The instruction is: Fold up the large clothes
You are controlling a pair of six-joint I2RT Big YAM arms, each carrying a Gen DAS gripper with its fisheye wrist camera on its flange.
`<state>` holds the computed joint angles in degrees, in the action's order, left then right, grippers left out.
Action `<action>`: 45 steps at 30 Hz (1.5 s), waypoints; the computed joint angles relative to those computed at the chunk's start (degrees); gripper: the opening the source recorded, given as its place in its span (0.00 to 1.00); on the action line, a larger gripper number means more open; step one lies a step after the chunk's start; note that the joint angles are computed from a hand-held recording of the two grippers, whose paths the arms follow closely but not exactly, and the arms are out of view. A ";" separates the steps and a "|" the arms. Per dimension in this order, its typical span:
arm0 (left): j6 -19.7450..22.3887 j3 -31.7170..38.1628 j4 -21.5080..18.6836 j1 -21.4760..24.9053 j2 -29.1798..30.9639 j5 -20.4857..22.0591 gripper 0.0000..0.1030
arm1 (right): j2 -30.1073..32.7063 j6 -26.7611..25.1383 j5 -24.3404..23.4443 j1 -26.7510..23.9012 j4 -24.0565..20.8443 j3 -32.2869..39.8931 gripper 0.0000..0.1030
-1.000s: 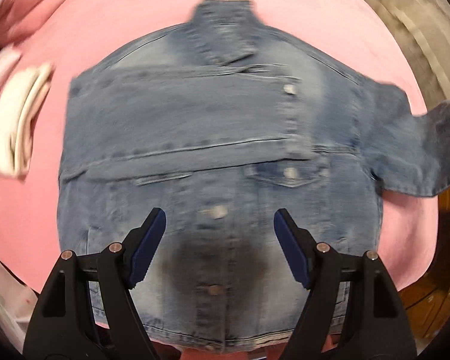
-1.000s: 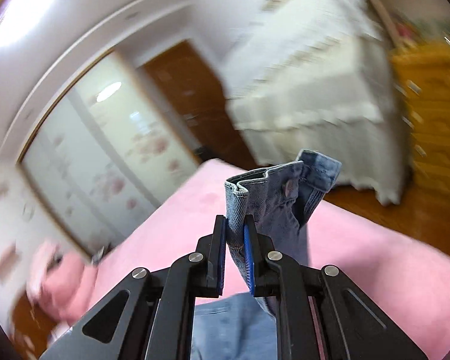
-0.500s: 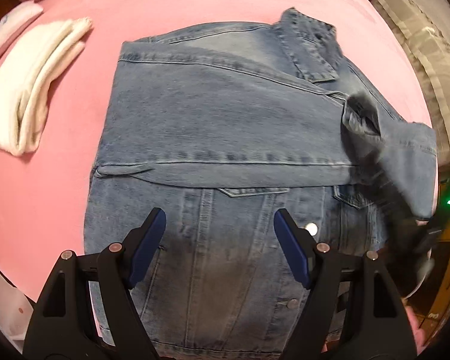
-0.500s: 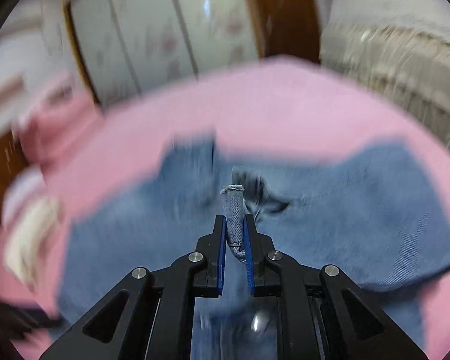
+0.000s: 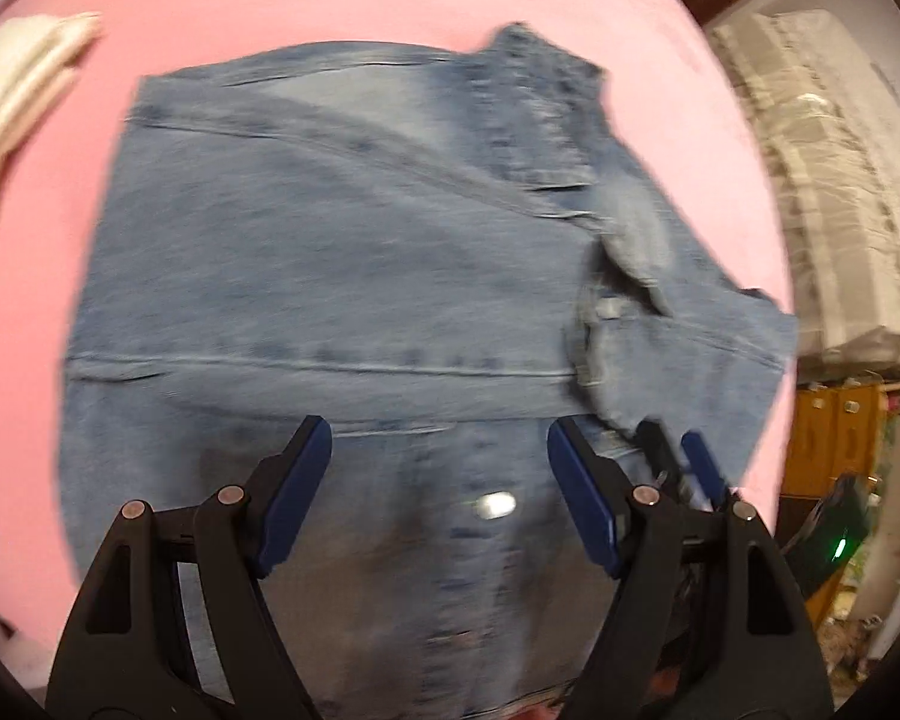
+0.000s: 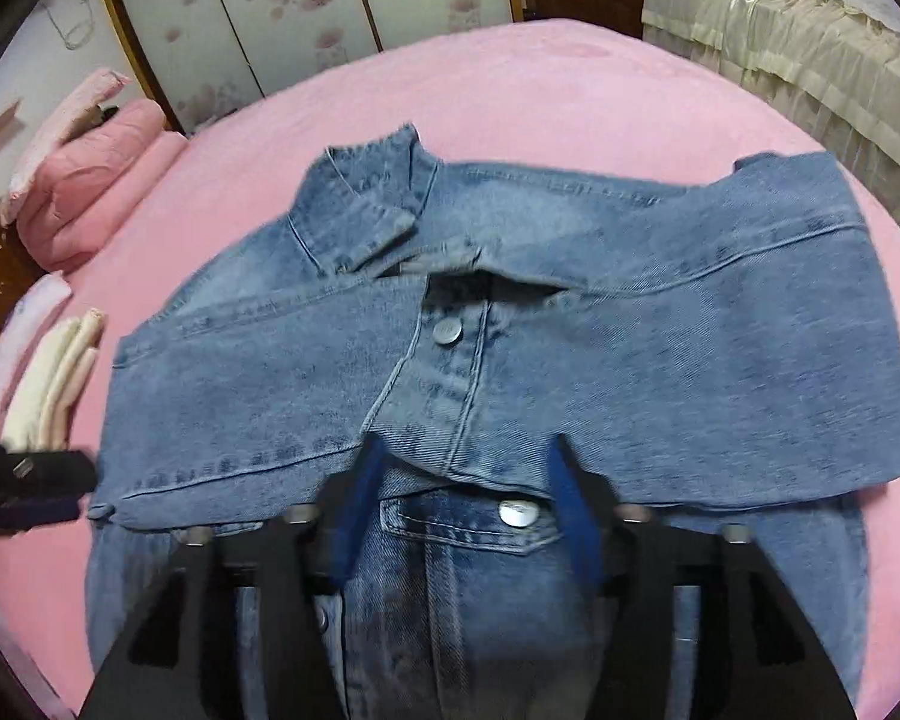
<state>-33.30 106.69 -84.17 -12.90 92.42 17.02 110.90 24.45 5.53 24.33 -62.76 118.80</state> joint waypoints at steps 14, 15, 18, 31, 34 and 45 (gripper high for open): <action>-18.87 1.78 12.78 -11.02 9.08 0.72 0.47 | -19.40 -9.69 1.96 -8.08 -5.55 -21.50 0.81; -20.58 1.98 13.23 -11.52 9.68 -0.09 0.44 | -20.15 -9.89 1.82 -8.72 -5.60 -22.47 0.82; -23.30 4.73 12.63 -13.06 12.05 -3.82 0.19 | -22.25 -11.42 0.60 -12.03 -6.39 -25.75 0.82; -20.87 26.13 23.38 -15.15 16.78 -19.22 0.08 | -20.20 -23.64 -7.80 -22.03 -6.17 -24.71 0.82; -19.45 30.21 25.90 -14.74 16.78 -23.71 0.08 | -19.06 -25.87 -7.48 -22.21 -5.42 -23.48 0.82; -23.23 13.07 19.34 -9.78 5.66 -33.99 0.08 | -19.36 -36.51 -3.77 -23.77 -0.43 -26.30 0.82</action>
